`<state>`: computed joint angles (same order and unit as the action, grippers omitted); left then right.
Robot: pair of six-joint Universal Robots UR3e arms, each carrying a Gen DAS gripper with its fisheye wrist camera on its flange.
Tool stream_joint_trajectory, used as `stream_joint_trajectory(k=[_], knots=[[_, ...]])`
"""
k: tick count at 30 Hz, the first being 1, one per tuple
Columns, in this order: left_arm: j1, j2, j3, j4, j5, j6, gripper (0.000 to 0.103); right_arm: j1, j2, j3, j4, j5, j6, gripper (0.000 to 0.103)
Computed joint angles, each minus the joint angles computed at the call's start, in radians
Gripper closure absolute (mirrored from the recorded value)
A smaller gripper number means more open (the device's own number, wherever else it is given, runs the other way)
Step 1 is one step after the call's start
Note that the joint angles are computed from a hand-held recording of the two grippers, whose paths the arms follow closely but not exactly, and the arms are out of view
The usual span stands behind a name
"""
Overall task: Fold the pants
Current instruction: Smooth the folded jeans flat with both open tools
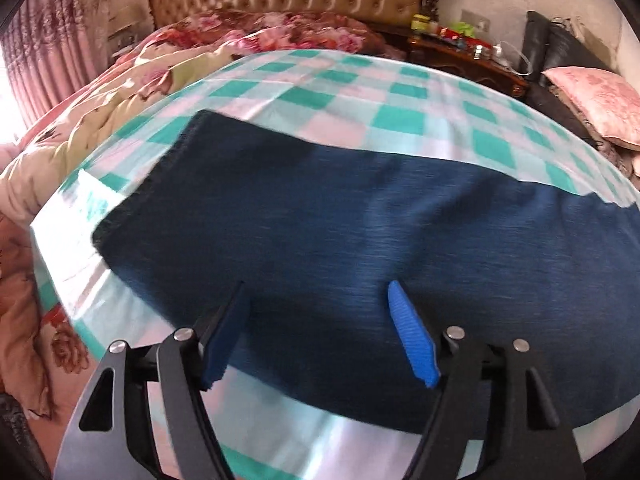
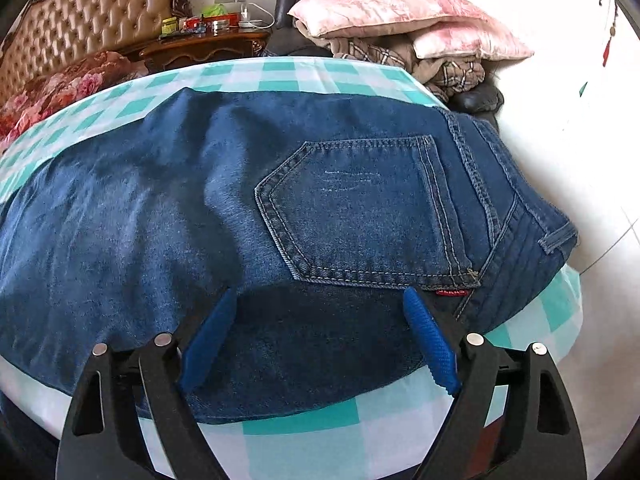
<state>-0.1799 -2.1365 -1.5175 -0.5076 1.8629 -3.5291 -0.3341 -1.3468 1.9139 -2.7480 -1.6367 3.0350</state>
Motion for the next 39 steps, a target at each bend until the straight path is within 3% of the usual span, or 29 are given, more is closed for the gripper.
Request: stream_joint_trajectory(k=[2,7,14,27,30,39], knots=[[0.008,0.006,0.015,-0.056,0.035,0.006,0.038,-0.003,0.001,-0.003,0.007,0.004,0.002,0.021],[-0.028,0.009,0.068,-0.166,0.116,-0.056,0.038,-0.009,0.005,-0.024,0.038,0.014,0.006,0.02],[-0.047,0.053,-0.038,-0.07,0.075,-0.119,0.038,-0.012,0.007,-0.031,0.05,0.02,0.003,0.02],[0.001,0.098,-0.104,-0.062,0.082,-0.107,0.036,-0.013,0.011,-0.034,0.054,0.021,0.003,0.019],[0.014,0.115,-0.129,-0.074,0.105,-0.151,0.031,-0.01,0.011,-0.033,0.053,0.017,0.006,0.019],[0.104,0.211,-0.243,-0.041,0.083,-0.192,0.029,-0.01,0.011,-0.03,0.049,0.016,0.007,0.019]])
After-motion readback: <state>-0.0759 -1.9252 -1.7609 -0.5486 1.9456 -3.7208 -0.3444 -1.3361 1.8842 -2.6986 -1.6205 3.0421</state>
